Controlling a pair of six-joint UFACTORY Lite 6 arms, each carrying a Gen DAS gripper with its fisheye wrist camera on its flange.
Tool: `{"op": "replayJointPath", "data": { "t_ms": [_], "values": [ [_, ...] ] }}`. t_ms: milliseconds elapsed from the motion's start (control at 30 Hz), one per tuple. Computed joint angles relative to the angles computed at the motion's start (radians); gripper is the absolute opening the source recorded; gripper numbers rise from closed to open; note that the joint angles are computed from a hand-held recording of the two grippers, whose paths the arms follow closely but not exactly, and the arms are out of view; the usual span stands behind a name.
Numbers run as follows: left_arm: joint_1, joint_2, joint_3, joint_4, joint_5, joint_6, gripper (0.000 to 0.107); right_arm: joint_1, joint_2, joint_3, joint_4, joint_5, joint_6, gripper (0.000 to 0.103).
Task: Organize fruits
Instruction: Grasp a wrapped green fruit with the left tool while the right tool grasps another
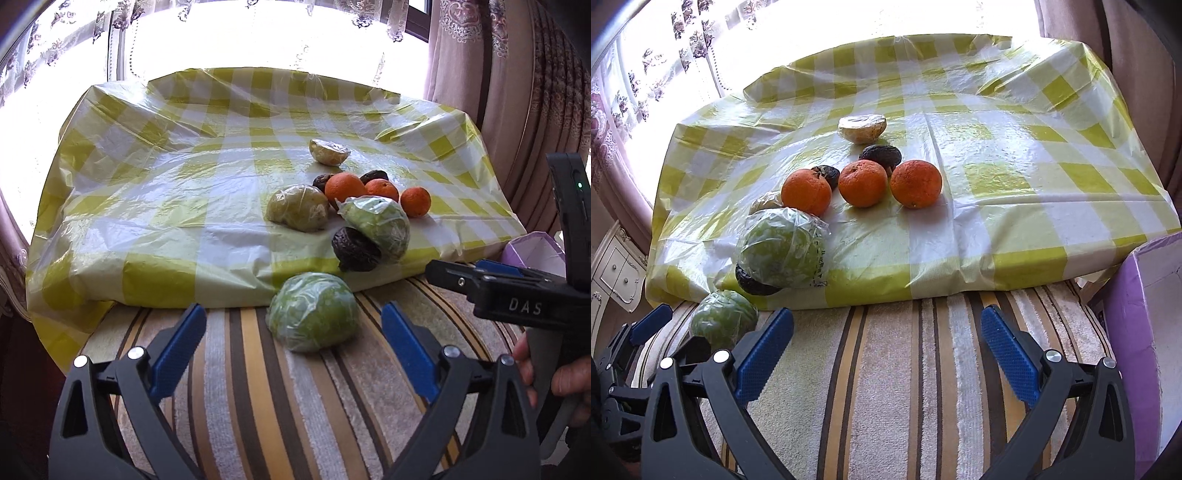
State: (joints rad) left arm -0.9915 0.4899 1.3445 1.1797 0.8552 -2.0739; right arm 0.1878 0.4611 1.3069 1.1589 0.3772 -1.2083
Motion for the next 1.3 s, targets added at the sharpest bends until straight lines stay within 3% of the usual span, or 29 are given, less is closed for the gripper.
{"op": "replayJointPath", "data": {
  "t_ms": [100, 233, 267, 500, 667, 867, 967, 1100, 1300],
  "values": [
    [0.015, 0.025, 0.034, -0.024, -0.043, 0.051, 0.077, 0.003, -0.03, -0.024, 0.103, 0.0, -0.131, 0.099],
    [0.042, 0.026, 0.039, -0.048, -0.108, 0.085, 0.071, 0.029, -0.036, 0.004, 0.103, 0.043, -0.187, 0.099],
    [0.05, 0.032, 0.046, -0.058, -0.126, 0.096, 0.065, 0.037, -0.023, 0.027, 0.079, 0.051, -0.16, 0.099],
    [0.084, 0.054, 0.071, -0.121, -0.158, 0.149, 0.064, 0.091, 0.111, 0.243, -0.166, 0.127, 0.136, 0.099],
    [0.089, 0.023, 0.023, -0.084, -0.179, 0.088, 0.06, 0.116, 0.182, 0.343, -0.224, 0.177, 0.232, 0.097],
    [0.079, 0.018, 0.017, -0.063, -0.17, 0.063, 0.059, 0.12, 0.259, 0.444, -0.266, 0.241, 0.309, 0.082],
    [0.074, 0.016, 0.015, -0.056, -0.166, 0.056, 0.059, 0.109, 0.283, 0.464, -0.249, 0.288, 0.295, 0.067],
    [0.068, 0.012, 0.015, -0.052, -0.155, 0.047, 0.059, 0.108, 0.233, 0.399, -0.205, 0.259, 0.227, 0.059],
    [0.059, 0.003, 0.011, -0.044, -0.133, 0.033, 0.058, 0.094, 0.182, 0.32, -0.169, 0.215, 0.178, 0.059]
  ]
}}
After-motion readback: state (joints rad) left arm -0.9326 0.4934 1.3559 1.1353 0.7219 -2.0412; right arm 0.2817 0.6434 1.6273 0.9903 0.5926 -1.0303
